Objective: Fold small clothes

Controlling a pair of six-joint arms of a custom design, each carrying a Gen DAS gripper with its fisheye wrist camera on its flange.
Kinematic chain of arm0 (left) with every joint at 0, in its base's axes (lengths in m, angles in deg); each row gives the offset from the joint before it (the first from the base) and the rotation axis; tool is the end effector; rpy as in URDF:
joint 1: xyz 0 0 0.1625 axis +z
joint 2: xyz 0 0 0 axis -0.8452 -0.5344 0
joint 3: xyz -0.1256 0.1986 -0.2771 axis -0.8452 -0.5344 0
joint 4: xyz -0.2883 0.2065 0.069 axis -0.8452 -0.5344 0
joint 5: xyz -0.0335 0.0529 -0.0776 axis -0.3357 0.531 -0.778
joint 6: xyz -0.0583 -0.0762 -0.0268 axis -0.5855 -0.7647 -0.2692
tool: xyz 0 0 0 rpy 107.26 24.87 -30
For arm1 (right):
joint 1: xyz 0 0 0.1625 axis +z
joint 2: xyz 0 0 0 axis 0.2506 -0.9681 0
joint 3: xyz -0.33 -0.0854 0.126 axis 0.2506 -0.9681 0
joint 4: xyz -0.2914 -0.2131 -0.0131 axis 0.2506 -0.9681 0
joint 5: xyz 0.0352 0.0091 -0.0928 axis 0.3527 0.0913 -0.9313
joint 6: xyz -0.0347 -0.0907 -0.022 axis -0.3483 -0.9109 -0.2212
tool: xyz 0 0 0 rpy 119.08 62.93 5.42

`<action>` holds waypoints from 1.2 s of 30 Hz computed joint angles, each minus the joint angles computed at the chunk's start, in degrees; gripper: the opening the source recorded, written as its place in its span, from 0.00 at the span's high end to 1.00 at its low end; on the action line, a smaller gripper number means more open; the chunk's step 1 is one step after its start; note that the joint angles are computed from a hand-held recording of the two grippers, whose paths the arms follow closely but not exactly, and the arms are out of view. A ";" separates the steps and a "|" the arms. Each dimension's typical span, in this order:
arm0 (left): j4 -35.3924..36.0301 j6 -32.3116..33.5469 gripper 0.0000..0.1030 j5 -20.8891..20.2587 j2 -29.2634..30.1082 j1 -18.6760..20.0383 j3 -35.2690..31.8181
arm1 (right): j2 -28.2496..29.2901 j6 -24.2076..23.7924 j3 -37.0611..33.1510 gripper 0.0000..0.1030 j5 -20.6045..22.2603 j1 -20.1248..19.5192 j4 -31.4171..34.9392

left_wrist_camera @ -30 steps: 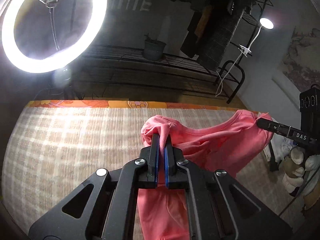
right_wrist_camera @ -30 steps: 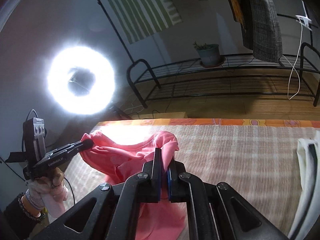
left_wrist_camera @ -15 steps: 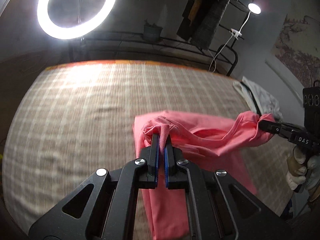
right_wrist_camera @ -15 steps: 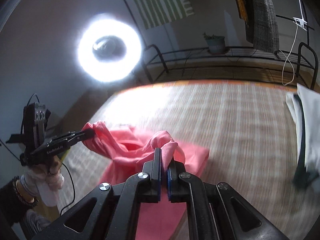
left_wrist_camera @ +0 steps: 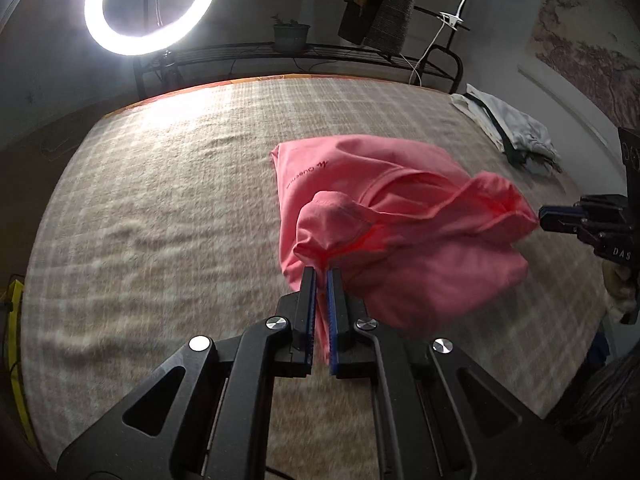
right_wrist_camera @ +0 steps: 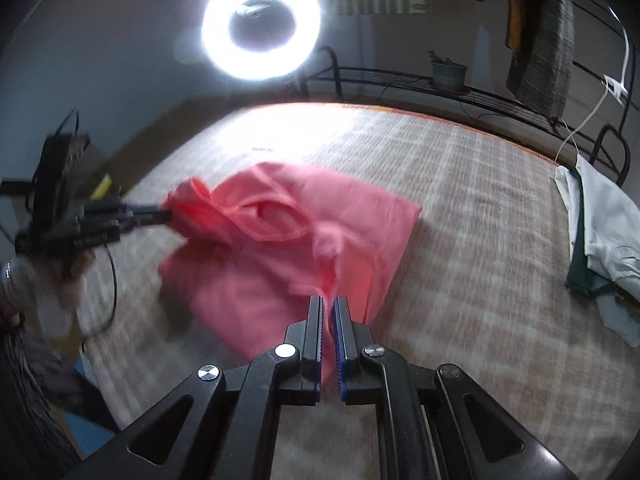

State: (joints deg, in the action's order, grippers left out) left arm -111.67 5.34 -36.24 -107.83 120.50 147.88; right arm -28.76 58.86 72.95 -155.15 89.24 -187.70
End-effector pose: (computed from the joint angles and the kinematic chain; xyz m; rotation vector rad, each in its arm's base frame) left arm -0.1189 -0.6268 0.2653 0.8481 2.4975 -0.5425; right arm 0.2273 -0.5630 0.1721 0.6564 -2.4543 0.6692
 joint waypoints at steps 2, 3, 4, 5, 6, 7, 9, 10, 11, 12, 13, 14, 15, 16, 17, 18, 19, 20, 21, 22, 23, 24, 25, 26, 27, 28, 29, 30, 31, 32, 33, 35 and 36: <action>-0.69 -0.52 0.90 -0.42 -2.05 -0.20 1.76 | -1.98 0.71 2.25 0.82 0.39 0.13 -0.03; -1.47 -0.18 0.79 -0.17 -2.12 -0.40 1.96 | -2.82 1.22 3.29 0.76 1.20 0.08 -0.67; -2.75 0.48 0.74 0.37 -2.29 -0.70 2.69 | -3.35 1.12 3.76 0.73 2.03 0.06 -1.31; -3.67 1.21 0.67 1.10 -2.07 -0.86 3.00 | -3.19 0.82 3.86 0.69 2.24 0.25 -2.25; -4.14 1.69 0.66 2.16 -1.53 -1.15 3.03 | -2.74 0.49 3.45 0.63 1.93 0.38 -2.93; -4.53 1.97 0.66 3.35 -0.59 -1.42 2.69 | -1.80 0.12 2.48 0.62 1.33 0.54 -3.33; -4.70 2.07 0.61 4.27 1.17 -1.82 1.59 | 0.56 0.26 -0.27 0.62 -0.01 0.75 -2.47; -5.33 2.48 0.59 4.33 2.07 -1.82 0.96 | 1.86 0.35 -1.83 0.62 -0.62 0.84 -1.77; -6.19 2.87 0.57 4.62 2.75 -1.87 0.64 | 2.76 0.38 -2.63 0.62 -1.05 1.05 -1.55; -6.61 2.98 0.57 4.92 3.70 -1.89 -0.17 | 3.96 0.16 -4.17 0.62 -1.44 1.09 -1.05; -6.43 2.87 0.57 4.47 4.75 -1.69 -1.46 | 5.40 -0.16 -6.14 0.62 -1.82 1.07 -0.28; -6.26 2.91 0.57 4.10 5.55 -1.54 -2.43 | 6.39 -0.28 -7.44 0.62 -2.07 1.03 0.31; -6.13 3.07 0.58 3.95 6.31 -1.43 -3.27 | 7.32 -0.38 -8.56 0.62 -2.44 1.01 0.75; -5.57 3.47 0.64 2.99 6.97 -1.21 -4.19 | 8.33 -0.68 -9.69 0.62 -2.89 1.00 1.07; -4.95 3.75 0.90 2.14 7.32 -1.07 -4.76 | 9.17 -0.95 -10.64 0.62 -3.28 1.07 1.49; -4.07 3.86 0.97 1.78 7.53 -1.05 -5.16 | 9.58 -1.26 -11.17 0.68 -3.13 0.99 1.95; -4.37 4.66 0.97 0.93 7.27 -1.11 -4.64 | 9.80 -1.67 -11.30 0.77 -2.84 0.93 1.99; -5.06 5.69 0.98 0.50 6.79 -1.29 -3.75 | 9.93 -2.15 -11.23 0.82 -2.90 0.97 1.89; -5.58 6.90 0.98 0.23 6.16 -1.50 -2.72 | 9.97 -2.69 -10.96 0.92 -3.13 1.07 1.57; -6.12 8.23 0.98 0.04 5.23 -1.78 -1.31 | 9.69 -3.63 -10.20 0.97 -3.11 1.16 1.01; -6.37 8.94 0.98 -0.03 4.32 -2.04 -0.06 | 9.18 -4.67 -9.04 0.98 -3.13 1.27 0.16; -6.67 9.67 0.98 -0.29 3.23 -2.20 1.36 | 8.67 -5.59 -7.85 0.99 -3.19 1.39 -1.02; -7.38 10.79 0.98 -0.21 1.82 -2.41 3.35 | 7.79 -6.61 -6.09 0.99 -2.97 1.49 -2.60; -8.30 11.90 0.98 0.17 0.73 -2.63 5.10 | 6.80 -7.53 -4.20 0.99 -2.80 1.64 -4.25; -9.05 12.91 0.98 0.63 -0.37 -2.79 6.82 | 5.94 -8.86 -2.25 0.99 -2.98 1.92 -6.37; -9.32 13.76 0.98 0.71 -1.76 -2.81 8.74 | 4.98 -10.70 0.04 0.99 -3.09 2.28 -8.77; -8.69 13.84 0.98 0.67 -2.86 -2.80 9.95 | 3.84 -12.30 2.40 0.99 -2.82 2.54 -10.57; -7.26 13.42 0.97 0.46 -3.87 -2.70 10.76 | 2.71 -13.27 4.45 0.98 -2.57 2.77 -11.23; -5.26 12.77 0.97 0.16 -5.04 -2.64 11.47 | 1.32 -13.61 6.38 0.96 -2.21 2.95 -10.21; -4.32 12.22 0.96 0.28 -5.87 -2.72 12.09 | 0.24 -13.83 7.93 0.93 -2.74 3.22 -8.97; -3.57 11.21 0.94 -0.27 -7.09 -2.72 12.76 | -0.32 -13.99 8.93 0.89 -3.45 3.40 -8.64; -2.72 8.75 0.78 -2.51 -8.60 -2.38 12.71 | -1.87 -12.49 10.99 0.87 -3.86 3.49 -7.89; -2.77 6.93 0.64 -3.77 -9.39 -2.09 12.62 | -2.76 -10.53 11.72 0.81 -3.23 3.24 -7.65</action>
